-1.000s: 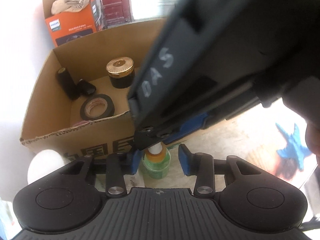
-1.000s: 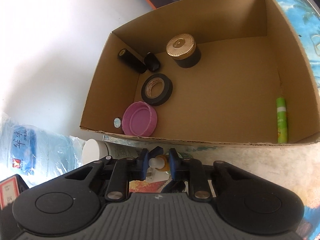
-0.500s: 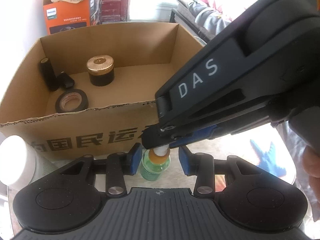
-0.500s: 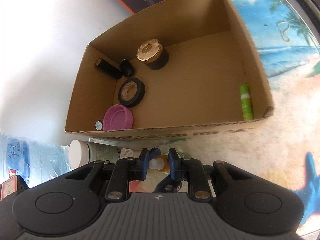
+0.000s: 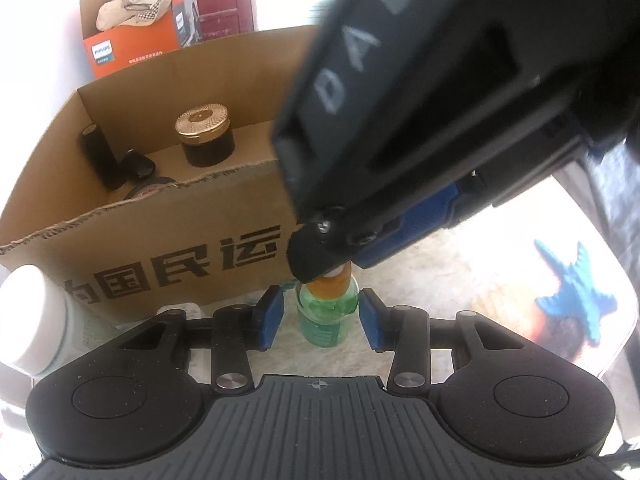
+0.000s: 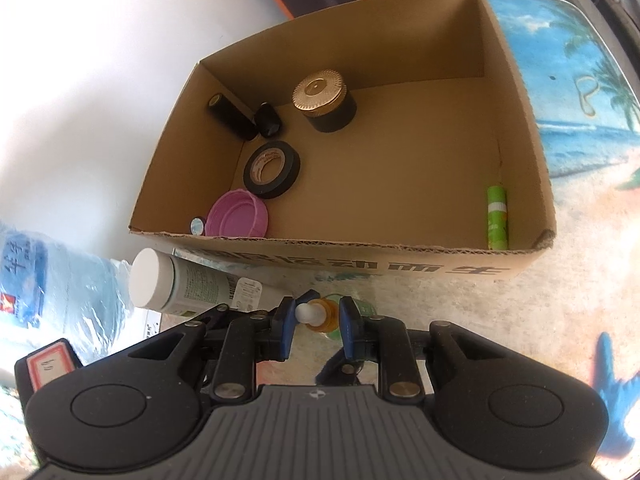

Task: Organize rigid objects
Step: 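Close the right tool on the orange cap of the dropper bottle, then lift the dropper bottle with the right tool and carry it into the box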

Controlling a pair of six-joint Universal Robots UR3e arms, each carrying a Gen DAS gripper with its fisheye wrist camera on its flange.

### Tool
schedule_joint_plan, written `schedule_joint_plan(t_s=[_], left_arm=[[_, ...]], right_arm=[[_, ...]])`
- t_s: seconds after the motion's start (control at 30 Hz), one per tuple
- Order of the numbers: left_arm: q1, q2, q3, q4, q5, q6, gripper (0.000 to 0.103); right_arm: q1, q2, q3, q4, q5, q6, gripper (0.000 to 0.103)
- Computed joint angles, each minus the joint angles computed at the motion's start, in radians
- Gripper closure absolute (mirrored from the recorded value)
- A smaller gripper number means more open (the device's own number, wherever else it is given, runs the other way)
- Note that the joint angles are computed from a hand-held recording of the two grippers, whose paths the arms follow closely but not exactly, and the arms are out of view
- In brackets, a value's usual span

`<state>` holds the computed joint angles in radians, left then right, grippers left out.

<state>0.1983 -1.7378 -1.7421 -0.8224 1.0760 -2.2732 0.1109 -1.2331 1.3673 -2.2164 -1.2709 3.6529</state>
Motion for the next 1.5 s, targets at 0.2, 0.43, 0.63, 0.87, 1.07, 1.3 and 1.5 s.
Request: schedule_joint_plan(t_s=[0.2, 0.43, 0.63, 0.87, 1.07, 1.3, 1.5], left_arm=[[-0.025, -0.022, -0.016, 0.056, 0.023, -0.012, 0.069], [-0.021, -0.003, -0.039, 0.063, 0.015, -0.015, 0.072], [-0.007, 0.033, -0.010, -0.016, 0.006, -0.004, 0.072], [0.038, 0.088, 0.148, -0.261, -0.034, 0.012, 0.072], [0.074, 0.069, 0.391, -0.463, -0.103, 0.021, 0.072], [0.040, -0.084, 0.652, -0.454, -0.105, -0.098, 0.072], [-0.031, -0.226, 0.718, -0.388, 0.009, -0.177, 0.072]], right_arm=[[0.011, 0.022, -0.024, 0.009, -0.010, -0.036, 0.077], [0.004, 0.019, -0.019, 0.003, -0.007, -0.034, 0.078], [-0.002, -0.008, -0.026, 0.035, 0.001, -0.024, 0.078], [0.001, -0.047, -0.150, 0.176, 0.012, -0.017, 0.078], [-0.002, -0.021, -0.403, 0.341, 0.010, -0.029, 0.078], [-0.041, 0.126, -0.686, 0.378, 0.047, -0.057, 0.078], [-0.100, 0.269, -0.736, 0.336, 0.150, -0.080, 0.077]])
